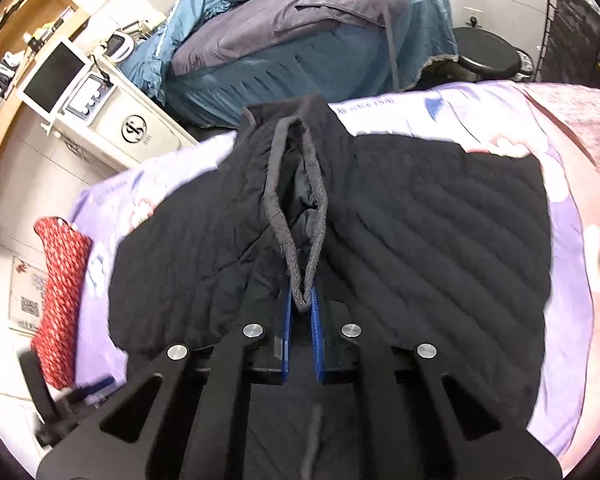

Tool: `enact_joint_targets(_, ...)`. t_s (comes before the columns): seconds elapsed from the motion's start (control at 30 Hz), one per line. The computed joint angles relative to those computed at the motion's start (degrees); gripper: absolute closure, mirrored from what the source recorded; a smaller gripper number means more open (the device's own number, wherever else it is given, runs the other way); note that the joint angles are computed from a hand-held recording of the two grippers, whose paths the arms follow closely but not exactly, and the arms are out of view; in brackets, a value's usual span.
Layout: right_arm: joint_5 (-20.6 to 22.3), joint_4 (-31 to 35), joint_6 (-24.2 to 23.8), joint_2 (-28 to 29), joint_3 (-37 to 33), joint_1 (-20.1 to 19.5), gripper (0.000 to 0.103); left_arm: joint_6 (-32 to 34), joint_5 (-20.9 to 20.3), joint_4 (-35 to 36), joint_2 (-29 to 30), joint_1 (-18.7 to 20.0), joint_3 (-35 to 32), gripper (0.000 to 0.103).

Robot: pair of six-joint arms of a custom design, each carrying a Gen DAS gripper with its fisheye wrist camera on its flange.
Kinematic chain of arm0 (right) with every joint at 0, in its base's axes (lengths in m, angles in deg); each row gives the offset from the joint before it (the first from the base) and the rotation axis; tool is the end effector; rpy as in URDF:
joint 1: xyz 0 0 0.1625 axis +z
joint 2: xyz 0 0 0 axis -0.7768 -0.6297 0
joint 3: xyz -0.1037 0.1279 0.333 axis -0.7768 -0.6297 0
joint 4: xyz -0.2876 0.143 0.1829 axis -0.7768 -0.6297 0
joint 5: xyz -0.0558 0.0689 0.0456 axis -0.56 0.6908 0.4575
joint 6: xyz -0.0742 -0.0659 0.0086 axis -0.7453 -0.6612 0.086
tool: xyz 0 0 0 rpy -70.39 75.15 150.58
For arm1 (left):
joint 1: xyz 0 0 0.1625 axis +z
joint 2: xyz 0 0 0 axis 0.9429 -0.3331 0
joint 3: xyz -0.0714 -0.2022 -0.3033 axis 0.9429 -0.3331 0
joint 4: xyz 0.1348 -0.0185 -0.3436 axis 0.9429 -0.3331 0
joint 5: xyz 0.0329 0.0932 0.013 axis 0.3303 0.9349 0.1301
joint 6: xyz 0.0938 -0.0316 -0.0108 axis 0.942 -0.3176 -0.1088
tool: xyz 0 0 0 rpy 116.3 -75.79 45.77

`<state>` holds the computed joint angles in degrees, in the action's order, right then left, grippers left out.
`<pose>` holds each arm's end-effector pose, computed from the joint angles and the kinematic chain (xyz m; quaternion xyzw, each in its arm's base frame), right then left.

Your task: Fold large clothes

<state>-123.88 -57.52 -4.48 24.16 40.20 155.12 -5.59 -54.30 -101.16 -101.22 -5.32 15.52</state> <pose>0.2551 -0.6595 0.1671 0.0010 -0.9553 0.2161 0.2018 -0.1099 -0.7150 0.3036 -0.0072 0.9335 -0.1489 0.3260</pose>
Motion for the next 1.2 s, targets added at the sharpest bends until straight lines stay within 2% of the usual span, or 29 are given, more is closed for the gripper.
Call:
enact_joint_targets(0.1, 0.88, 0.24, 4.2, -2.46, 5.02, -1.34, 0.094, 1.83, 0.43, 0.69, 1.27, -0.47, -1.37, 0.026)
enact_joint_targets(0.23, 0.06, 2.93, 6.44, -3.12, 8.14, -2.29, 0.094, 2.32, -0.37, 1.77, 2.18, -0.46, -2.43, 0.026)
enact_joint_targets(0.53, -1.98, 7.16, 8.43, -0.93, 5.11, -2.64, 0.092, 1.27, -0.4, 3.47, 1.63, -0.29, -1.54, 0.026)
enact_joint_targets(0.6, -2.81, 7.78, 8.95, -0.95, 4.86, -2.53, 0.086, 1.05, -0.02, 3.42, 1.43, -0.33, -1.4, 0.026)
enact_joint_targets(0.63, -3.58, 8.41, 9.45, -0.96, 4.74, -2.32, 0.079, 0.99, 0.18, 3.38, 1.38, -0.35, -1.43, 0.026)
enact_joint_targets(0.73, -6.89, 8.92, 11.11, -1.62, 5.17, -1.44, 0.046, 1.08, 0.81, 3.32, 1.95, -0.41, -2.87, 0.025)
enact_joint_targets(0.8, -8.91, 7.13, 10.48, -2.23, 5.93, -0.7, 0.043, 1.81, 1.31, 2.61, 2.21, -0.59, -3.71, 0.025)
enact_joint_targets(0.9, -10.42, 6.18, 8.86, -2.47, 5.89, 0.06, 0.043, 3.38, 1.78, 2.21, 4.13, -0.78, -6.71, 0.024)
enact_joint_targets(1.03, -10.7, 8.08, 7.85, -1.16, 3.84, 0.28, 0.038, 6.01, 2.16, 4.27, 8.84, -0.78, -13.43, 0.023)
enact_joint_targets(1.1, -11.0, 10.13, 8.48, -0.41, 2.78, -0.12, 0.037, 7.42, 2.83, 6.91, 12.41, -0.6, -18.56, 0.022)
enact_joint_targets(1.2, -10.68, 12.97, 9.85, 0.98, 0.67, -1.25, 0.036, 7.19, 3.58, 15.11, 19.54, 0.09, -30.19, 0.016)
